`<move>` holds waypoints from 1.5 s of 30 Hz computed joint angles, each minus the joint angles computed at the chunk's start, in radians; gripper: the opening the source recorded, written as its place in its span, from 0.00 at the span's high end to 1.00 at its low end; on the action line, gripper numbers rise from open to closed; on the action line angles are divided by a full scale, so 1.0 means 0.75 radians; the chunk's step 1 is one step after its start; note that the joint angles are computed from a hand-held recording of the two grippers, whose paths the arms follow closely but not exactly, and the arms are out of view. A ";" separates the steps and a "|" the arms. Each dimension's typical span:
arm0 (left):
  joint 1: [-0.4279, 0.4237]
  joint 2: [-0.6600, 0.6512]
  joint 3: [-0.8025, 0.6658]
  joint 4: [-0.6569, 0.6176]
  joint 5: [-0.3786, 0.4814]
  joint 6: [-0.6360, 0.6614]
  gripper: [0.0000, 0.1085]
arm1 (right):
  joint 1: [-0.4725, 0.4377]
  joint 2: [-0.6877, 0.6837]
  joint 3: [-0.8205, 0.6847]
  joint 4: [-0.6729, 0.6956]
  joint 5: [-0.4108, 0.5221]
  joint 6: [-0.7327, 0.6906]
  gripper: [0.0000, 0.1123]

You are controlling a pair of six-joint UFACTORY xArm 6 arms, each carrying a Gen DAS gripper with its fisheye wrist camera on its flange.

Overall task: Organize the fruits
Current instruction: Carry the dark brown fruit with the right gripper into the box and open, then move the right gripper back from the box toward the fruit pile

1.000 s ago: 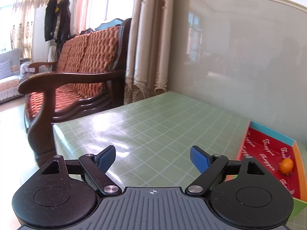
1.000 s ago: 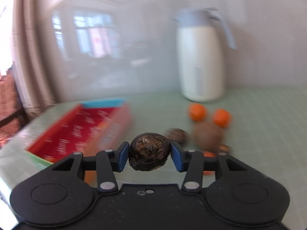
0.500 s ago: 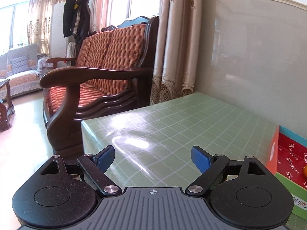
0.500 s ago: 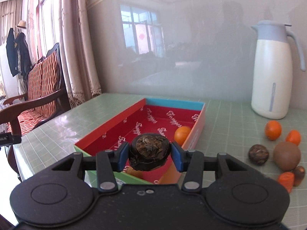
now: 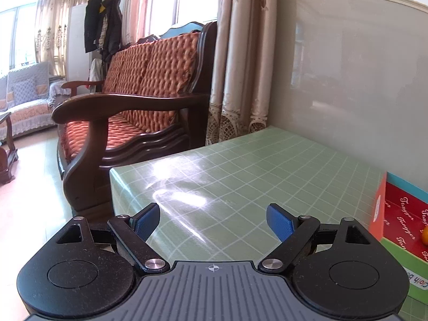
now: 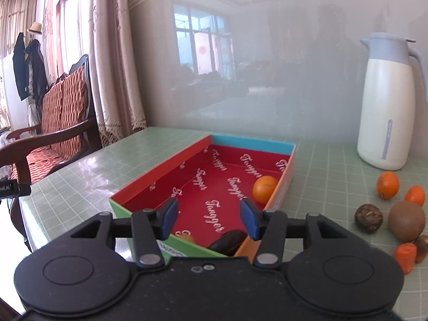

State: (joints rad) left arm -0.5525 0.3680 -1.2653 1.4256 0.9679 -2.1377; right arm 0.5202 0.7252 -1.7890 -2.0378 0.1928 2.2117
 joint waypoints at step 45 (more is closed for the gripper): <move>-0.284 0.819 -1.206 -0.048 -0.547 0.873 0.20 | -0.203 -0.746 1.118 0.372 0.755 0.206 0.26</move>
State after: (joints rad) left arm -0.7656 0.9826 -2.1697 1.3892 0.5577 -1.4826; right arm 0.3678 0.1656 -0.9503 -1.7591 0.7587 2.3661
